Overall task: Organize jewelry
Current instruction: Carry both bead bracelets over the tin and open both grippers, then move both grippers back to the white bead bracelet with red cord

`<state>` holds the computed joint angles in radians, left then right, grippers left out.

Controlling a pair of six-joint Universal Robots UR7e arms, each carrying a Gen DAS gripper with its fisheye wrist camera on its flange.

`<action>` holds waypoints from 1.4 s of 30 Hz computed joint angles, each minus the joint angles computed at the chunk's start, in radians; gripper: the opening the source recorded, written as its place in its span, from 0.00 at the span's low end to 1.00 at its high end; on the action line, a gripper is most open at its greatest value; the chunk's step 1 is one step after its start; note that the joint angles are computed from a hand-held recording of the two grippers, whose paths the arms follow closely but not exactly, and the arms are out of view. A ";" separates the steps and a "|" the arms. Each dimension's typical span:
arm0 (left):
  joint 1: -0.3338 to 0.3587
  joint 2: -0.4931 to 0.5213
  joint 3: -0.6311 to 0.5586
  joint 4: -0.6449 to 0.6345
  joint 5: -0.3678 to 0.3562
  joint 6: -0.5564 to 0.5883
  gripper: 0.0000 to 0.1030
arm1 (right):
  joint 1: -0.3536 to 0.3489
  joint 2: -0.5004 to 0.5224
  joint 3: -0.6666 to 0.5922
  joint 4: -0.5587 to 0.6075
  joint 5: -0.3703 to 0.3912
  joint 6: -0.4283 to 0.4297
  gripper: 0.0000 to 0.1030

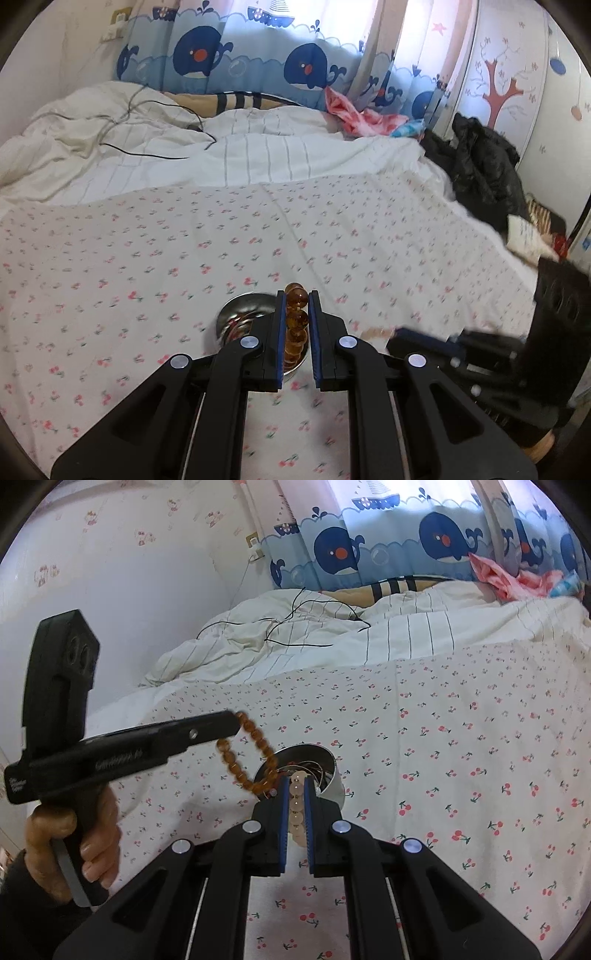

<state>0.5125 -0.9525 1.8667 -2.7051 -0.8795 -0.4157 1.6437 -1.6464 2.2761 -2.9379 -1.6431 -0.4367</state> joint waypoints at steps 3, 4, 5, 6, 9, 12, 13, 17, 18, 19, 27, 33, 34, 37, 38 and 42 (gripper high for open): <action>0.030 0.027 -0.030 -0.014 -0.048 -0.003 0.10 | -0.007 -0.003 -0.002 0.002 0.004 0.010 0.08; 0.036 0.036 -0.037 -0.014 -0.056 -0.006 0.10 | -0.008 -0.005 -0.001 0.002 0.005 0.010 0.08; 0.053 0.051 -0.053 0.000 -0.074 -0.014 0.10 | -0.008 -0.004 -0.002 0.001 0.004 0.009 0.08; 0.065 0.065 -0.072 0.042 -0.075 -0.035 0.10 | -0.006 -0.002 -0.004 0.001 0.001 0.009 0.08; 0.078 0.091 -0.112 0.186 -0.022 -0.099 0.11 | -0.011 0.000 -0.005 0.007 0.000 0.011 0.08; 0.075 0.072 -0.099 0.254 0.016 -0.156 0.15 | -0.011 0.005 -0.008 0.012 0.003 0.011 0.08; 0.071 0.056 -0.085 0.262 0.022 -0.171 0.18 | -0.010 0.006 -0.010 0.014 0.006 0.010 0.08; 0.035 -0.045 0.026 0.251 0.059 -0.256 0.44 | -0.006 0.012 -0.029 0.028 0.049 0.021 0.08; 0.028 -0.065 0.051 0.246 0.065 -0.277 0.46 | -0.001 0.022 -0.039 0.029 0.056 0.029 0.08; 0.022 -0.087 0.074 0.253 0.073 -0.304 0.47 | 0.001 0.037 -0.054 0.036 0.074 0.040 0.08; 0.059 -0.180 0.189 0.213 0.003 -0.459 0.51 | 0.004 0.201 -0.155 0.074 0.157 0.148 0.08; 0.028 -0.173 0.180 0.223 0.061 -0.430 0.56 | 0.033 0.291 -0.158 -0.006 -0.107 0.139 0.52; 0.027 -0.171 0.177 0.223 0.057 -0.424 0.56 | 0.032 0.281 -0.143 -0.033 -0.114 0.133 0.53; 0.022 -0.165 0.168 0.230 0.055 -0.409 0.57 | 0.025 0.233 -0.096 -0.103 -0.090 0.105 0.56; 0.020 -0.164 0.166 0.232 0.058 -0.407 0.57 | 0.024 0.216 -0.084 -0.111 -0.082 0.099 0.59; 0.011 -0.163 0.159 0.258 0.088 -0.410 0.63 | 0.025 0.149 -0.038 -0.070 -0.087 0.081 0.62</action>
